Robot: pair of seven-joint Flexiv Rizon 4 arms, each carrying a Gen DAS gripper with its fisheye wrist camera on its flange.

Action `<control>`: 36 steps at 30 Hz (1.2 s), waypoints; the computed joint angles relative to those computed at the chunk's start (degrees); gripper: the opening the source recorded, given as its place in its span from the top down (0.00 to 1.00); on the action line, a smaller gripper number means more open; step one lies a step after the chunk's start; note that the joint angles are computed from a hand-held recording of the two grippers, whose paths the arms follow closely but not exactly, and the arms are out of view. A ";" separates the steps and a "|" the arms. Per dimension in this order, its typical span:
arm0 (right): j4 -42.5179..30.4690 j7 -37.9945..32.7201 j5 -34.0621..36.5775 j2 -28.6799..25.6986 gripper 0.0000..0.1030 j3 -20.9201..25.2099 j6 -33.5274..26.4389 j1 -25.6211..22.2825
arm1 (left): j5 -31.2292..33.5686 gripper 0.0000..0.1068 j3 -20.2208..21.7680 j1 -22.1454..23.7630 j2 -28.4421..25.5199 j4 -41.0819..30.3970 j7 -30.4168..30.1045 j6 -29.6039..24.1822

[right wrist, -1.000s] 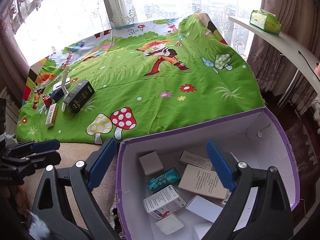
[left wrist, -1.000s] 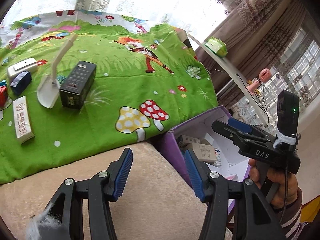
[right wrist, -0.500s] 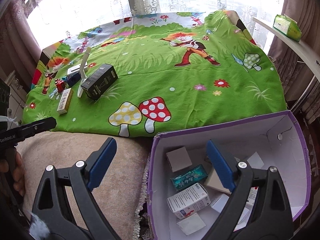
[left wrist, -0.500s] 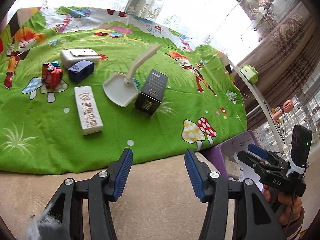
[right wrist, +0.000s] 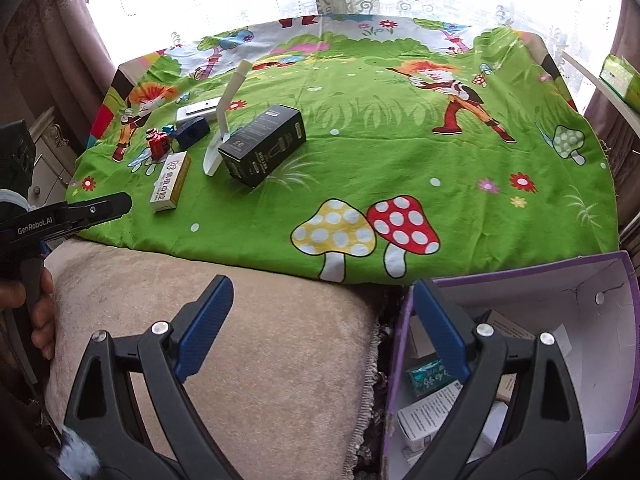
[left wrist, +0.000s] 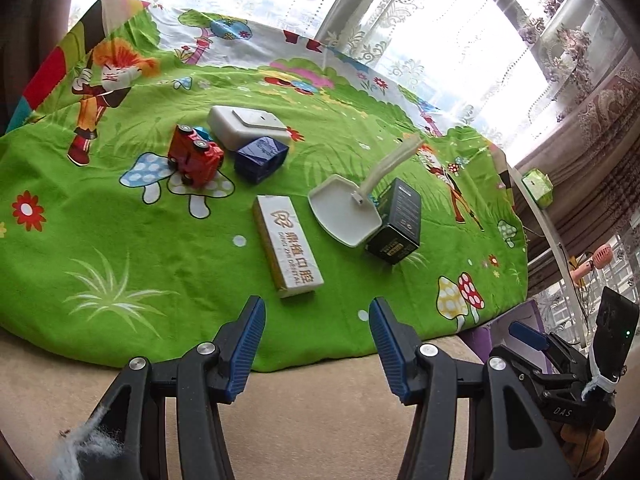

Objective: Organize rigid objects
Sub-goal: 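Move both grippers back over the bed toward the remaining items, then lower the left gripper around the red toy car and close it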

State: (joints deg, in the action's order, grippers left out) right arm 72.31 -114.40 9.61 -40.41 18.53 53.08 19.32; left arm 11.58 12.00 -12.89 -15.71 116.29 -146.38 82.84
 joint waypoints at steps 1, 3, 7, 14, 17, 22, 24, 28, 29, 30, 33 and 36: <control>-0.10 0.03 -0.13 -0.10 0.10 0.02 0.04 0.31 | 0.39 0.48 0.51 -0.06 0.19 0.09 -0.19 -0.26; -0.56 0.23 -0.41 -0.46 0.10 0.03 -0.08 0.94 | 1.12 0.48 1.16 0.31 0.63 0.28 -0.24 -0.93; -1.99 0.77 -1.54 -1.40 0.10 -0.41 -0.36 2.35 | 4.69 0.48 3.28 0.54 1.30 -0.91 -2.82 -4.68; -5.16 2.18 -2.56 -3.25 0.10 -0.61 -1.02 4.04 | 11.73 0.48 4.06 4.81 1.63 -4.00 -8.52 -10.18; -6.19 2.75 -2.79 -3.93 0.10 -0.68 -1.39 4.61 | 13.21 0.48 3.62 7.16 0.78 -5.73 -8.96 -11.11; -6.96 3.14 -3.18 -4.57 0.10 -0.87 -2.10 5.16 | 12.19 0.48 2.81 10.11 -1.27 -7.51 -7.10 -10.03; -7.36 3.58 -3.28 -4.87 0.10 -1.03 -2.62 5.27 | 12.10 0.48 2.84 10.17 -2.27 -9.02 -5.36 -11.52; -8.39 4.43 -3.44 -5.54 0.10 -1.33 -3.76 5.48 | 9.60 0.48 2.14 11.14 -3.72 -9.62 -1.38 -12.39; -8.53 4.54 -3.52 -5.64 0.10 -1.40 -3.94 5.56 | 9.86 0.48 2.71 10.56 -3.70 -9.74 -1.57 -13.21; -8.65 4.59 -3.62 -5.72 0.10 -1.46 -4.08 5.64 | 9.62 0.48 2.78 10.60 -3.52 -9.10 -1.69 -12.57; -8.97 4.78 -3.82 -5.98 0.10 -1.59 -4.46 5.82 | 9.73 0.48 3.29 10.25 -2.79 -7.82 -1.16 -11.76; -9.18 4.87 -4.17 -6.23 0.10 -1.77 -4.81 6.11 | 12.18 0.48 4.43 8.80 -1.22 -7.36 -2.75 -13.86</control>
State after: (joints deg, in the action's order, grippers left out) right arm 63.13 -109.54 5.44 -46.64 16.76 48.27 25.43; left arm 23.76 16.43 -4.09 -16.93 108.93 -149.14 68.98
